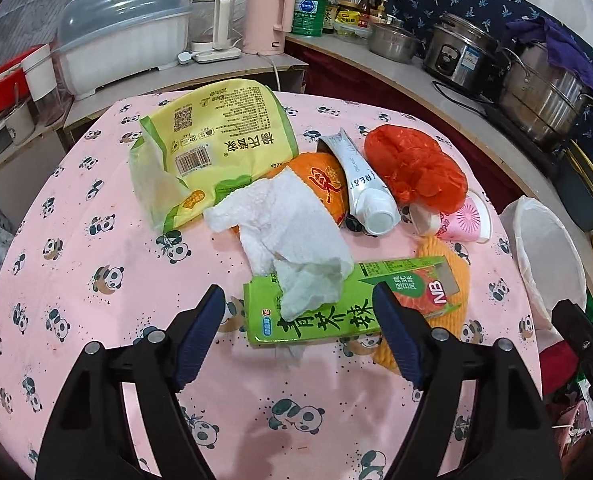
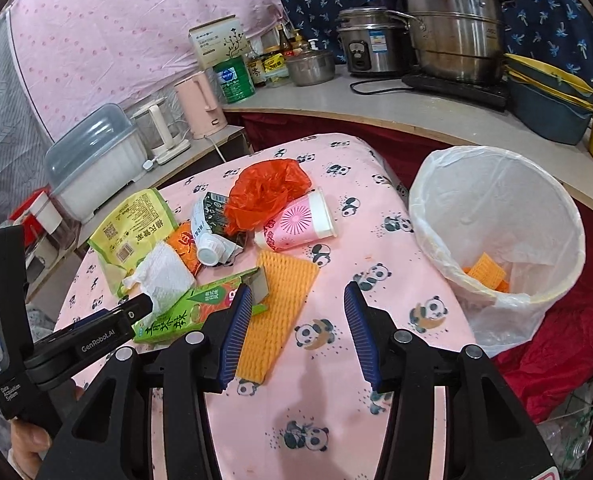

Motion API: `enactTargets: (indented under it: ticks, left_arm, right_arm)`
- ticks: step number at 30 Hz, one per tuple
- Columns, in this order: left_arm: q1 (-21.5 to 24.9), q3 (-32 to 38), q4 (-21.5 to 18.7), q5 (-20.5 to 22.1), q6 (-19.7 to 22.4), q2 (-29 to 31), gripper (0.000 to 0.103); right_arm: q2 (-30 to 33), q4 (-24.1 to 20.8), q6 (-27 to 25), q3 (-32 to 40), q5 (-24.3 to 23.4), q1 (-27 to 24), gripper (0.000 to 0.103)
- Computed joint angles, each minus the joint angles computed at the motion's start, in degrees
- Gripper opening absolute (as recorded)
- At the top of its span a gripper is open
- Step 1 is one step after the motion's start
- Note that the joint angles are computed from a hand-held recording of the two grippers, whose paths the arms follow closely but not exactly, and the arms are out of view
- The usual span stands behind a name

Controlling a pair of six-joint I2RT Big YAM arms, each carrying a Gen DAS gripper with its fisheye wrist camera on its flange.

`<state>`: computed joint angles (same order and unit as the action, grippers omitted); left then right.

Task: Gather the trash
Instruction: 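Move both tools back toward the remaining trash on the table, then grasp the white tissue with the left tool while the right tool grasps the red plastic bag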

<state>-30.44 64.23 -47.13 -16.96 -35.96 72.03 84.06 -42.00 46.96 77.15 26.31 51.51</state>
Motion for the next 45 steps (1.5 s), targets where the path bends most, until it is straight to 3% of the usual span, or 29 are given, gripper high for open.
enactTargets:
  ticks: [12,15,18,20,23,29,31,34,37,45]
  left_arm:
    - [3.48,3.45,0.8,3.31,1.93,6.13,0.075]
    - [4.45,3.64,1.01,4.43,1.57,6.86,0.07]
    - [5.32,4.15,0.57,5.92,2.02,7.7,0.056]
    - [5.84,4.26,0.46,6.94,2.38,8.06,0.038]
    - [6.39,4.08,0.73,7.85,2.57,8.07,0.02]
    - [7.04,3.81,1.78,8.63,3.24,7.48,0.006]
    - [7.1,3.89,1.99,8.49,3.38,7.18,0.005]
    - [7.14,3.89,2.46,8.36,3.46,6.27,0.004]
    - [7.02,4.13,2.49,7.62,3.52,5.17,0.004]
    - [5.88,5.19,2.29,5.71,2.75,2.12,0.004]
  right_arm:
    - [7.92,1.08,-4.62,8.43,-3.66,-4.2,0.055]
    - [10.36,1.26,-5.47,11.21,-5.13,-5.17,0.056]
    - [12.97,1.01,-6.78,14.24,-5.67,-5.7,0.058]
    - [14.72,0.51,-7.63,16.22,-5.73,-5.98,0.06]
    - [17.03,-0.1,-8.25,18.73,-6.3,-6.42,0.06]
    - [20.88,-1.49,-8.41,22.7,-7.3,-7.19,0.06]
    - [21.63,-1.84,-8.24,23.3,-7.62,-7.25,0.054]
    - [21.99,-1.79,-8.56,23.42,-8.35,-7.24,0.028]
    - [21.32,-0.82,-8.34,22.7,-8.68,-7.21,0.016]
    - [15.44,2.45,-8.08,18.23,-6.61,-6.64,0.01]
